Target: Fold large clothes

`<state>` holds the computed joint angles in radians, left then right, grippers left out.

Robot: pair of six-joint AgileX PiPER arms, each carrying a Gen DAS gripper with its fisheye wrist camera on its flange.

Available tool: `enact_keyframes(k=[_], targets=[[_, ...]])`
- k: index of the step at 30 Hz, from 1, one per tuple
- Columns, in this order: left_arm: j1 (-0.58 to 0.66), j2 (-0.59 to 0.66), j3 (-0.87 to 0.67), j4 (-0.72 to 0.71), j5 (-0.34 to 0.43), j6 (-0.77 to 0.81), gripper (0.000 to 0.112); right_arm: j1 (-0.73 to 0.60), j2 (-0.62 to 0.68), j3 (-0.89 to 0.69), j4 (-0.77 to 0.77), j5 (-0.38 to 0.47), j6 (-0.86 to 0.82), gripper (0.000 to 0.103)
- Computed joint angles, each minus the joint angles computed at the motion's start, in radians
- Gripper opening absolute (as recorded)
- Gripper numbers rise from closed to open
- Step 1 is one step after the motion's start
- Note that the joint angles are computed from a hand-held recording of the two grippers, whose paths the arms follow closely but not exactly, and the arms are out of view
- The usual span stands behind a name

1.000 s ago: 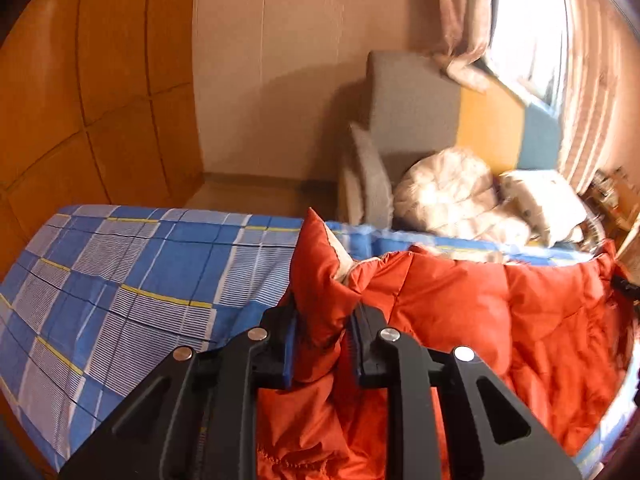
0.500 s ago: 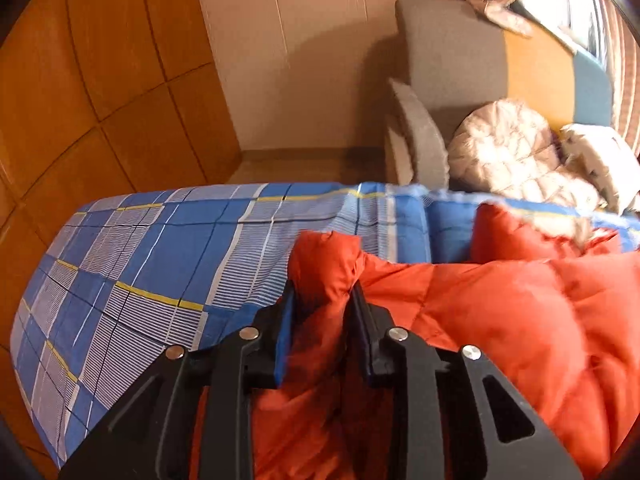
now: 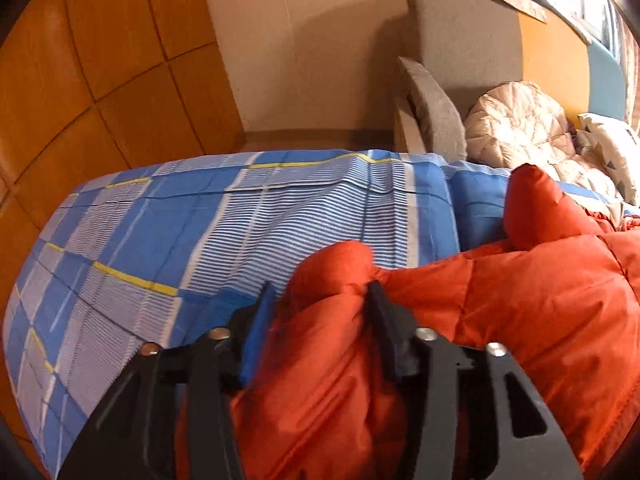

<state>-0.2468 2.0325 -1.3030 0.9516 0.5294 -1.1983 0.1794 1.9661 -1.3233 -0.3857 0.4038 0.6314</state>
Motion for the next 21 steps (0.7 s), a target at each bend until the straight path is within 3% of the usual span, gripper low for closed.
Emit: enact_keyframes(k=[1, 2, 3, 5, 9, 13, 18, 21], targets=[[-0.005, -0.019, 0.013, 0.018, 0.025, -0.028, 0.068, -0.002, -0.005, -0.016, 0.022, 0.033, -0.029, 0.030], [-0.008, -0.051, 0.044, 0.049, 0.029, -0.072, 0.073, -0.007, -0.022, -0.022, 0.040, 0.054, -0.051, 0.041], [-0.008, -0.094, 0.083, 0.077, 0.016, -0.107, 0.074, -0.017, -0.054, -0.001, 0.079, 0.036, -0.088, 0.053], [-0.018, -0.177, 0.153, 0.150, 0.011, -0.198, 0.085, -0.019, -0.150, 0.062, 0.051, -0.010, -0.049, 0.062], [-0.098, -0.364, 0.295, 0.306, 0.031, -0.410, 0.093, 0.015, -0.296, 0.133, 0.114, -0.042, -0.096, 0.062], [-0.223, -0.446, 0.340, 0.290, 0.048, -0.424, 0.094, 0.126, -0.357, 0.177, 0.084, -0.047, -0.053, 0.062], [-0.392, -0.390, 0.291, 0.276, 0.115, -0.400, 0.092, 0.259, -0.317, 0.175, -0.149, -0.025, 0.173, 0.059], [-0.424, -0.303, 0.205, 0.202, 0.129, -0.307, 0.085, 0.281, -0.261, 0.139, -0.153, -0.007, 0.178, 0.056]])
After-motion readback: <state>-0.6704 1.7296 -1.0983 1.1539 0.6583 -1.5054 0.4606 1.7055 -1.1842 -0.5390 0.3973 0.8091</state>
